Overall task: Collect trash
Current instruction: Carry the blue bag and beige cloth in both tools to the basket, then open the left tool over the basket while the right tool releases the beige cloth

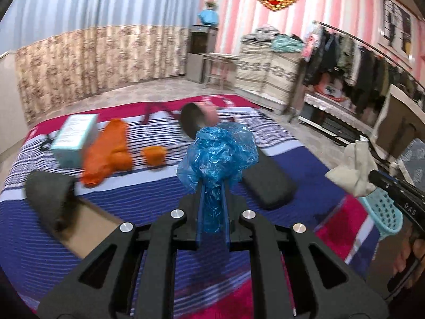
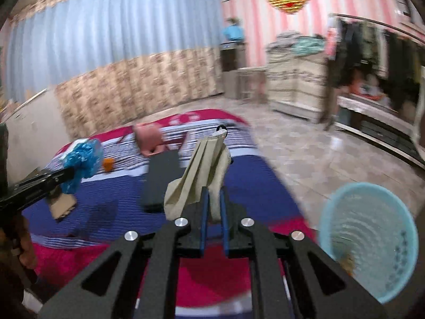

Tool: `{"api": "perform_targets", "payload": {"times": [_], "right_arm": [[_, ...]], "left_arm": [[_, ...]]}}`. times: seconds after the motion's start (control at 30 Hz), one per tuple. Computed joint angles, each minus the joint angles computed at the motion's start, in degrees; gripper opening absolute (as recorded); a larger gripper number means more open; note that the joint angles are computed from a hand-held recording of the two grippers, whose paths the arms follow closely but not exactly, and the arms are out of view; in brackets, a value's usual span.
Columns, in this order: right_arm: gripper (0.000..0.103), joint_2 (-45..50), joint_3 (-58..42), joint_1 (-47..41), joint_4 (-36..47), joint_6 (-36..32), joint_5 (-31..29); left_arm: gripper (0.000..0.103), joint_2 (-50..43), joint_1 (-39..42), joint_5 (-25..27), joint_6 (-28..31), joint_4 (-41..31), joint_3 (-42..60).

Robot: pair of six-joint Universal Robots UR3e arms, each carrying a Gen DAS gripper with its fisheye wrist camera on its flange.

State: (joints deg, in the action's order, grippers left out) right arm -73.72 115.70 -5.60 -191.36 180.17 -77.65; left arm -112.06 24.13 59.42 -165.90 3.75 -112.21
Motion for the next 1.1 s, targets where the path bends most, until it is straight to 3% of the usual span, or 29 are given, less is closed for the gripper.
{"api": "perform_targets", "payload": {"times": [0.33,0.7,1.1], "right_arm": [[0.009,-8.32,16.48,-16.54,-10.86,-0.76,1.80],[0.009,-11.40,23.93,-32.64,-14.01,-4.39,6.78],[0.009,-5.89,26.70,-40.46,-18.50,-5.21,9.71]], "left_arm": [[0.010,-5.50,-13.54,3.71,-2.43,-0.16,8.25],[0.010,-13.95,-27.45,5.49,-3.73,-2.32,21.18],[0.010,-27.19,-41.73,8.60,-0.03,-9.44,39.33]]}}
